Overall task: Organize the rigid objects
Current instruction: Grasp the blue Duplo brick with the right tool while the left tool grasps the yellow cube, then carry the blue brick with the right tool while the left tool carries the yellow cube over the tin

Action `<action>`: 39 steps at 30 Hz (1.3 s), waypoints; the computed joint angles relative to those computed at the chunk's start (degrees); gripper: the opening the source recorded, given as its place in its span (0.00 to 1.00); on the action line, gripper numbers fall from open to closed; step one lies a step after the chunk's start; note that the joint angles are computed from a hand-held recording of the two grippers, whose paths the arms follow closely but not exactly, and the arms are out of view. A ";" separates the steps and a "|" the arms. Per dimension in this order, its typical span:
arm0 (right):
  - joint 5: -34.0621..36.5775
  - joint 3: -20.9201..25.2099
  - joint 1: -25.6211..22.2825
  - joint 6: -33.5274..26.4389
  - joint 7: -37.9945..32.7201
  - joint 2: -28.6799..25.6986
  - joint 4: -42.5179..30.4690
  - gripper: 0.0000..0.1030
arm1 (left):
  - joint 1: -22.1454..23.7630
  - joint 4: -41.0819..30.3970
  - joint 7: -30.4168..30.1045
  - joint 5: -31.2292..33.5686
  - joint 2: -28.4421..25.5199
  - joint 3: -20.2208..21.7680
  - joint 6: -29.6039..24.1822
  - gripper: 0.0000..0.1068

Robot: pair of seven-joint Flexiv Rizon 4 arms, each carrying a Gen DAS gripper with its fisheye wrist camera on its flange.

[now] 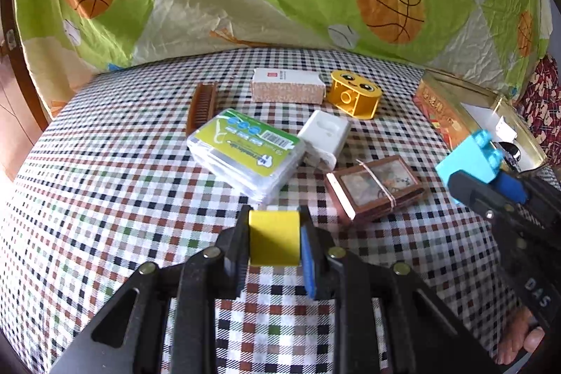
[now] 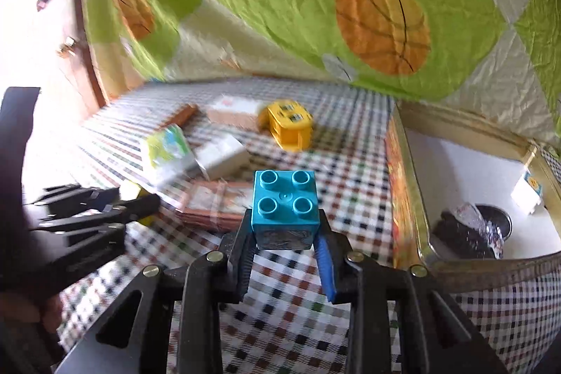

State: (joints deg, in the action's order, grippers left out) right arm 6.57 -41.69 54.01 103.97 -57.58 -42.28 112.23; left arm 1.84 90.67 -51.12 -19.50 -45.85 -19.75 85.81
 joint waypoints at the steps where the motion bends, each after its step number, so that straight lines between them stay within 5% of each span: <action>1: 0.90 -0.81 0.94 4.07 -0.62 -0.53 1.10 0.33 | -0.08 0.53 -0.39 -0.04 0.12 -0.13 1.76 0.22; 6: 8.85 -5.13 5.87 10.88 -4.50 -4.04 1.79 0.33 | 3.87 4.18 -1.87 3.10 0.21 -5.74 11.15 0.22; 10: 13.87 -7.79 8.66 10.16 -6.78 -5.62 1.23 0.33 | 11.90 6.93 -3.18 8.45 -1.51 -15.70 15.78 0.22; 15: 19.63 -10.95 11.69 11.44 -7.95 -8.40 1.13 0.33 | 15.84 8.20 -7.01 14.14 -3.25 -20.38 20.09 0.22; 28: 27.21 -9.65 11.48 15.23 -14.87 -8.45 0.53 0.33 | 9.86 4.86 -16.82 22.02 -3.37 -14.02 23.81 0.22; 39: 29.37 -13.33 12.88 14.10 -15.74 -10.33 1.79 0.33 | 6.63 2.57 -21.14 25.32 -2.75 -12.37 22.68 0.22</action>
State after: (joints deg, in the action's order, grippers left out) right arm 35.94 -55.02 66.89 118.07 -73.31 -52.62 114.03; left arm 8.47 93.24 -72.26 5.83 -48.60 -32.12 108.49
